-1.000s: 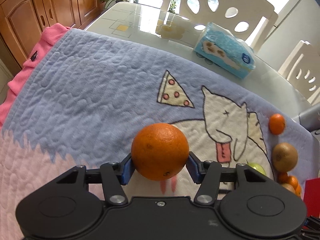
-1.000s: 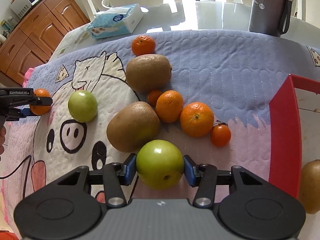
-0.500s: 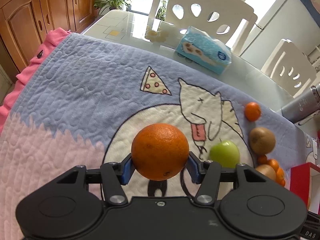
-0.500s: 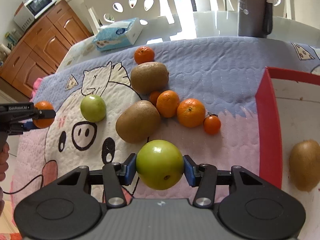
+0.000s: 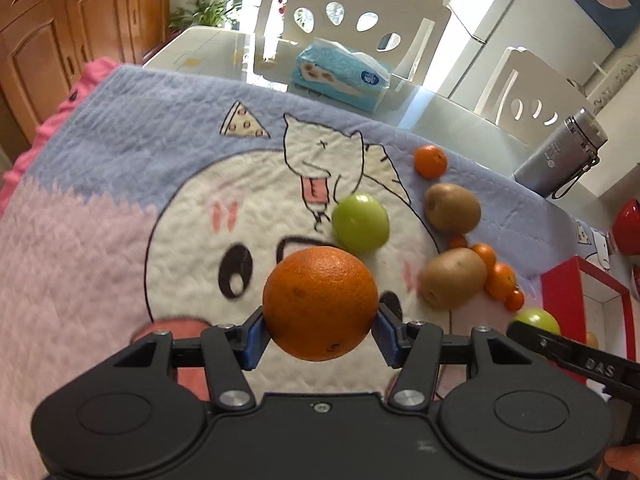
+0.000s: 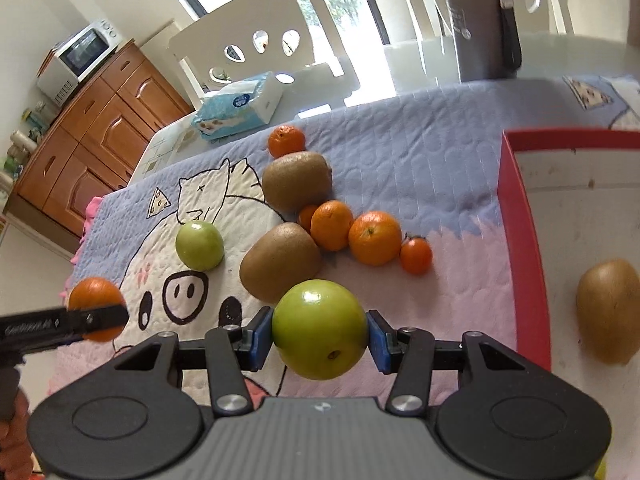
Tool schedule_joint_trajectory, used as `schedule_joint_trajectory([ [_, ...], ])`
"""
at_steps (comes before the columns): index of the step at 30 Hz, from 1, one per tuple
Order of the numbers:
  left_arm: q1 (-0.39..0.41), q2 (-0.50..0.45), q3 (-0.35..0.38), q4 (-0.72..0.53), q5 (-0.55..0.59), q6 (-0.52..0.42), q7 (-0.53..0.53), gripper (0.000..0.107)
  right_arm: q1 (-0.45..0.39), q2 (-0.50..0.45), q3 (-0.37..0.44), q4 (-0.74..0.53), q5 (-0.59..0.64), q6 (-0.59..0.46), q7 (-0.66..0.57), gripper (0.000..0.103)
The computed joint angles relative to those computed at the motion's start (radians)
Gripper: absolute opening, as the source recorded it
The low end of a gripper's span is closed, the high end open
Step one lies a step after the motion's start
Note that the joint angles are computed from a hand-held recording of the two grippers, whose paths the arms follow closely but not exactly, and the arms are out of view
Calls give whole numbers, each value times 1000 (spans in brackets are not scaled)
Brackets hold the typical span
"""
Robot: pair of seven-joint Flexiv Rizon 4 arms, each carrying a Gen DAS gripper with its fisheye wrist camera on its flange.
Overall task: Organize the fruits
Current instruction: 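Carry the orange and green apple with both grippers over the box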
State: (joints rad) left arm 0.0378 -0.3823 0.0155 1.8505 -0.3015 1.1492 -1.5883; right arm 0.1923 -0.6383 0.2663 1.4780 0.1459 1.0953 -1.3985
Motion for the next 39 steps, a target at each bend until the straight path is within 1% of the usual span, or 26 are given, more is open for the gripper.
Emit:
schedule_joint_trajectory([
  [4, -34, 23, 22, 35, 33, 37, -71, 64, -18, -8, 15, -12, 8, -7, -40, 51],
  [7, -40, 39, 22, 53, 41, 49, -96, 64, -26, -3, 19, -13, 16, -11, -69, 51],
  [10, -50, 56, 27, 72, 57, 65, -126, 64, -49, -2, 41, -24, 49, -11, -104, 51],
  [14, -53, 73, 27, 96, 66, 81, -153, 64, -51, -3, 44, -35, 67, -21, -136, 51],
  [20, -75, 84, 57, 96, 136, 75, -234, 64, -59, 8, 55, -39, 102, -29, -181, 51],
  [23, -78, 86, 58, 90, 159, 74, -252, 64, -66, 20, 61, -30, 126, -15, -207, 51],
  [28, -77, 75, 42, 59, 166, 80, -251, 64, -82, 45, 56, -16, 159, 11, -217, 51],
  [33, -85, 51, 17, 8, 152, 91, -221, 64, -100, 72, 34, 0, 168, 45, -213, 51],
  [37, -90, 19, -17, -43, 128, 91, -166, 64, -113, 94, 2, 30, 153, 81, -184, 51],
  [38, -92, 9, -27, -57, 119, 89, -149, 64, -113, 108, -21, 54, 143, 104, -160, 51],
  [39, -94, -2, -36, -74, 111, 85, -131, 64, -117, 108, -16, 54, 138, 105, -157, 51],
])
